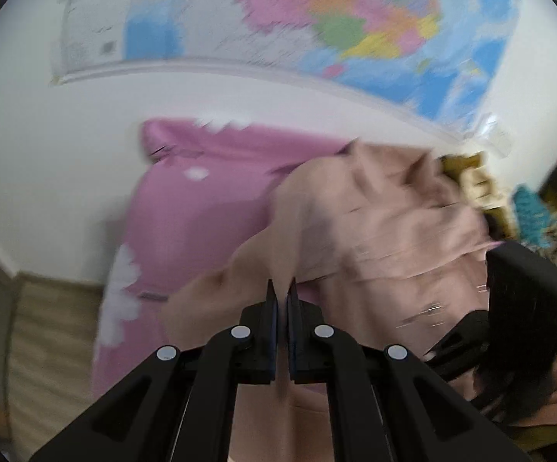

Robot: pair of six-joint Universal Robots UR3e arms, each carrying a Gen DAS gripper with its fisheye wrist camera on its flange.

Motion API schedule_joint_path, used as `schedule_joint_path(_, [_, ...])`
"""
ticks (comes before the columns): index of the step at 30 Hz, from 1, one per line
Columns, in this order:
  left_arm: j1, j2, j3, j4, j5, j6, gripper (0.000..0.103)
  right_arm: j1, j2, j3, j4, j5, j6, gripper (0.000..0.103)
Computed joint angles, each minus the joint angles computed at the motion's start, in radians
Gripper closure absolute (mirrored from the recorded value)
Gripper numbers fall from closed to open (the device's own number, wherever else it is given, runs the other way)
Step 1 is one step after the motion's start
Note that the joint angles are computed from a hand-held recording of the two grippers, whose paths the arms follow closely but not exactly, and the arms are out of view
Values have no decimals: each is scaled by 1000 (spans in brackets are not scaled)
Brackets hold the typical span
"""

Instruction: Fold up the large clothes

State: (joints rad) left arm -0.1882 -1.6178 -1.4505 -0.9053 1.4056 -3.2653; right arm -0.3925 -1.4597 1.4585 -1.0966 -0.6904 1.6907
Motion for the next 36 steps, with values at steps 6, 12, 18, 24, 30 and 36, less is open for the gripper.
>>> schedule_joint_path(6, [-99, -165, 252, -10, -143, -25, 98, -555, 110, -409, 788, -35, -493, 100])
schedule_joint_path(12, [-209, -454, 500, -33, -213, -16, 83, -884, 82, -235, 412, -70, -238, 100])
schedule_joint_path(18, [-213, -604, 566, -39, -114, -63, 73, -930, -121, 244, -364, -110, 129, 45])
schedule_joint_path(24, [-210, -625, 598, -60, -76, -76, 73, -981, -312, 281, -10, -90, -383, 29])
schedule_joint_path(30, [-242, -683, 699, -107, -43, -54, 73, -883, -528, 599, -382, -214, -430, 28])
schedule_joint_path(36, [-237, -695, 696, -107, -38, -70, 72, -824, -472, 615, -493, -255, -380, 59])
